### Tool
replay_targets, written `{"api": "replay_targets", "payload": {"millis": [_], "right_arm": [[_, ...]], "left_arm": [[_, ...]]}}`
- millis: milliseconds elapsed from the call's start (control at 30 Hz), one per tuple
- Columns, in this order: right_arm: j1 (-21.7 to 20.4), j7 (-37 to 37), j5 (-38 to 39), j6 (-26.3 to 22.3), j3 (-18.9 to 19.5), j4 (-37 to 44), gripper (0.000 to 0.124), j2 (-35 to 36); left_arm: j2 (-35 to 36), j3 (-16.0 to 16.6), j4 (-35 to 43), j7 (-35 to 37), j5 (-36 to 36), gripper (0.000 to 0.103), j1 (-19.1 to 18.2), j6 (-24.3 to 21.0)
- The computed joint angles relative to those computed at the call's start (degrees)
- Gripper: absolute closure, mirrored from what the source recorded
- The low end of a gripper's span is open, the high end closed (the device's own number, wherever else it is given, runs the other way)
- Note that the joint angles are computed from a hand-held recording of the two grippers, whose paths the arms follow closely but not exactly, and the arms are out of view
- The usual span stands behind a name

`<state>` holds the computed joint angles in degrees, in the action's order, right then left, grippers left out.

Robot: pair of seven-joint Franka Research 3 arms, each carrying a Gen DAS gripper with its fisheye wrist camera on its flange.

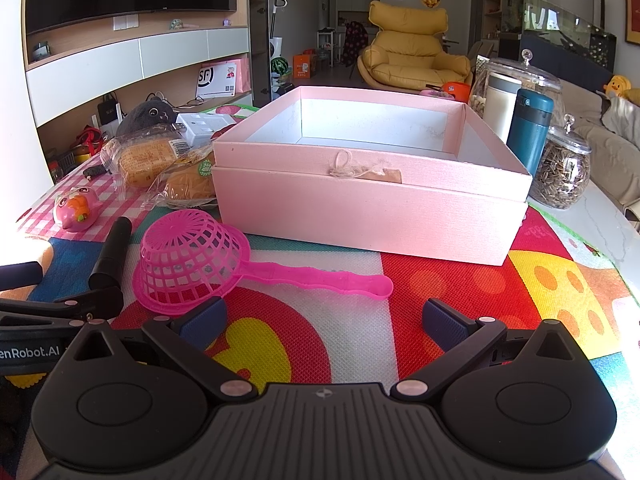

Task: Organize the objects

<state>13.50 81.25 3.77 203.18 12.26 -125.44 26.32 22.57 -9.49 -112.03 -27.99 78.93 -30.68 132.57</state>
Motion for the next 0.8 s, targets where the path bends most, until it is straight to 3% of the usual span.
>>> {"api": "replay_targets", "payload": {"millis": [800], "right_arm": [[-1.5, 1.4, -2.0, -0.2, 0.8, -0.8, 0.021, -0.6]], "left_arm": [[0.0, 0.0, 0.0, -0.1, 0.1, 0.000, 0.0, 0.0]]}}
